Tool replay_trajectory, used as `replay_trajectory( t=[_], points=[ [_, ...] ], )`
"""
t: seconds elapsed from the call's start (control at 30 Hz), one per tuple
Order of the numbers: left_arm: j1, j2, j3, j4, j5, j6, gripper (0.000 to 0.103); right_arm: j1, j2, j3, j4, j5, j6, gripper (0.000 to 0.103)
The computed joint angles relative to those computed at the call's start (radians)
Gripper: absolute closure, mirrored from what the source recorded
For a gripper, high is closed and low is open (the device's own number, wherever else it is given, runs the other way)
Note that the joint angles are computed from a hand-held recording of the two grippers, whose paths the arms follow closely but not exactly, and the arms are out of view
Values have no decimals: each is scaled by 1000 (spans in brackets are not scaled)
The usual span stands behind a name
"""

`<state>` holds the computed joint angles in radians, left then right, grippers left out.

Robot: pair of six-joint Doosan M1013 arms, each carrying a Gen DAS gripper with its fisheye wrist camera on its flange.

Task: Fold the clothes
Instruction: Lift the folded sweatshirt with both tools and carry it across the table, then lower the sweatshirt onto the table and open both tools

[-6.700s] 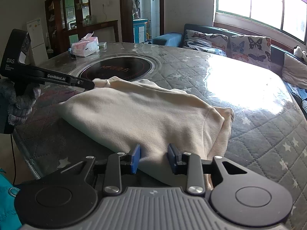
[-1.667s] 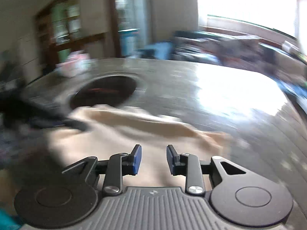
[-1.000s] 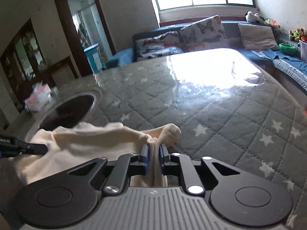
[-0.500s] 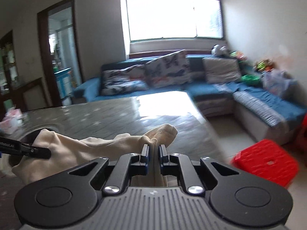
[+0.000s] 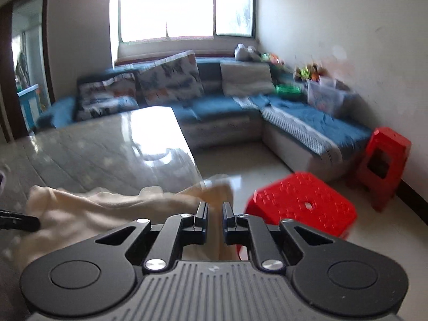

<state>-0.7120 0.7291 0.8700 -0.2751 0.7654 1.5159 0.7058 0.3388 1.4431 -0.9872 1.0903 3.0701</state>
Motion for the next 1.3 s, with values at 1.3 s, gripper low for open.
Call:
replay_trajectory(
  t=[1.3],
  points=[
    [-11, 56, -77, 272, -3, -109, 68, -16, 76, -51, 41, -240, -34, 62]
  ],
)
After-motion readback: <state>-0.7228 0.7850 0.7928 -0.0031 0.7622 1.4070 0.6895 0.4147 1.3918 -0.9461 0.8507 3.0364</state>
